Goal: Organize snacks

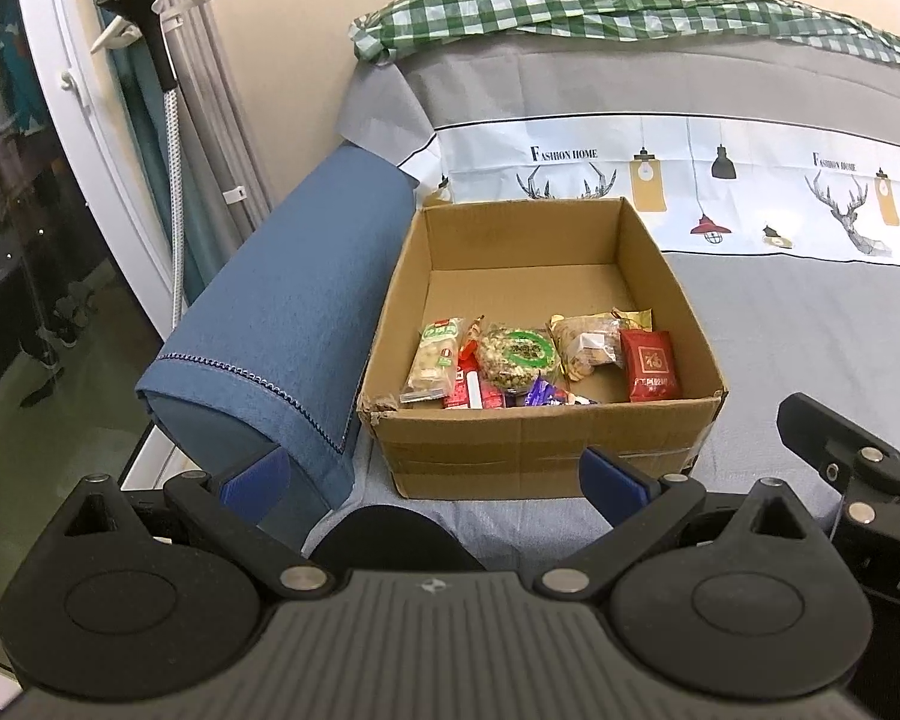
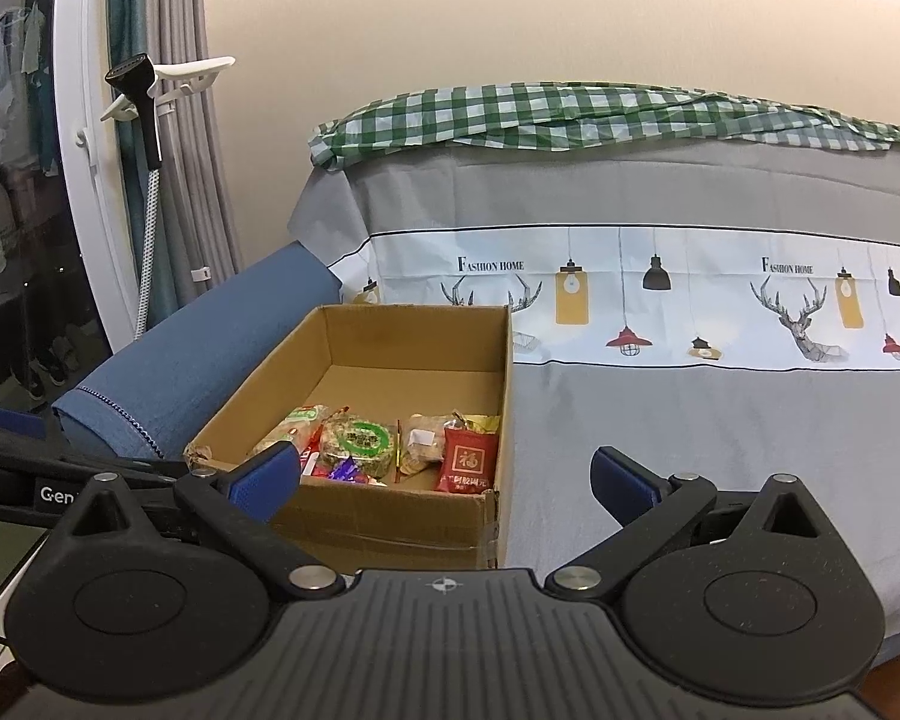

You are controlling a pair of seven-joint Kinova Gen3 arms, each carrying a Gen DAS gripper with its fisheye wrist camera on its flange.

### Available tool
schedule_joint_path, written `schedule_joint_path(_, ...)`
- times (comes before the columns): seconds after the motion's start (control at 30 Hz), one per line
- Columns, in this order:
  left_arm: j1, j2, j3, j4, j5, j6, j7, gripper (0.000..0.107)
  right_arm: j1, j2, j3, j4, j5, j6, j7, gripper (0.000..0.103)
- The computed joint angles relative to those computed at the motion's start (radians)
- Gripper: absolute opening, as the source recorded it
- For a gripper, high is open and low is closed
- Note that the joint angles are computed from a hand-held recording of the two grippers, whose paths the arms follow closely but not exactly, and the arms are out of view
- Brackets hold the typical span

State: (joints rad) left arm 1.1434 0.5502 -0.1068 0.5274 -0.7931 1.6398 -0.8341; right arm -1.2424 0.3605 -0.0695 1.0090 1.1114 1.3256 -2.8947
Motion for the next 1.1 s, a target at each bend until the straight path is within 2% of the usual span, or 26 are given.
schedule_joint_path(1.1,0.004,0.022,-0.015,-0.046,0.012,0.022,-0.032,0.103,0.016,-0.014,-0.015,0.027,0.002,-0.026,-0.014,0.102)
